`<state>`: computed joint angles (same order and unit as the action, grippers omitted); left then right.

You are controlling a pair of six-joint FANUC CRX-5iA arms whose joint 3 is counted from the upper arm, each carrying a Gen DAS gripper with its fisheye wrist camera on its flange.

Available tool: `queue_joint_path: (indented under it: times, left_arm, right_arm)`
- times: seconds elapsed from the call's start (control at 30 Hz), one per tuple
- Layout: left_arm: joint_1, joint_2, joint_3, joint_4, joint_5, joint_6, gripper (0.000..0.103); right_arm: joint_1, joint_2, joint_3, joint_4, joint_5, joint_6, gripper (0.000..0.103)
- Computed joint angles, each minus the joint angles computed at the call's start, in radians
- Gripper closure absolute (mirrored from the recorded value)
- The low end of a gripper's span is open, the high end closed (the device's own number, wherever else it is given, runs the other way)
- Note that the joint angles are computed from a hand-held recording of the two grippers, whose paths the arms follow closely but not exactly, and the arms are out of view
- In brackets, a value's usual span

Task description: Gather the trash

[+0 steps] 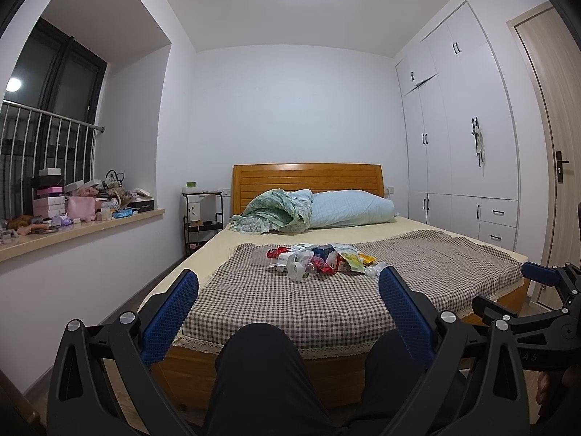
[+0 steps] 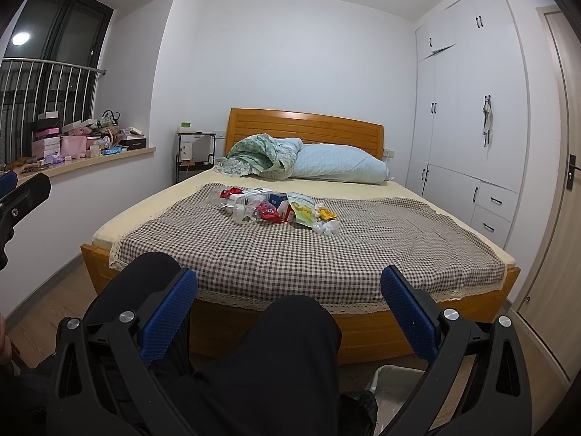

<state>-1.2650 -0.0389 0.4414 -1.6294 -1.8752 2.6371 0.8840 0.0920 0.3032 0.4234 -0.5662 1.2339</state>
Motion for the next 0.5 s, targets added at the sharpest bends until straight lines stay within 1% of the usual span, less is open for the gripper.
queue_joint_path:
  times: [0.5]
  left_arm:
    - [0.004,-0.001,-0.001,0.006,0.002,0.003,0.007]
  right_arm:
    - [-0.002,0.001,0.001,-0.007,-0.004,0.004,0.006]
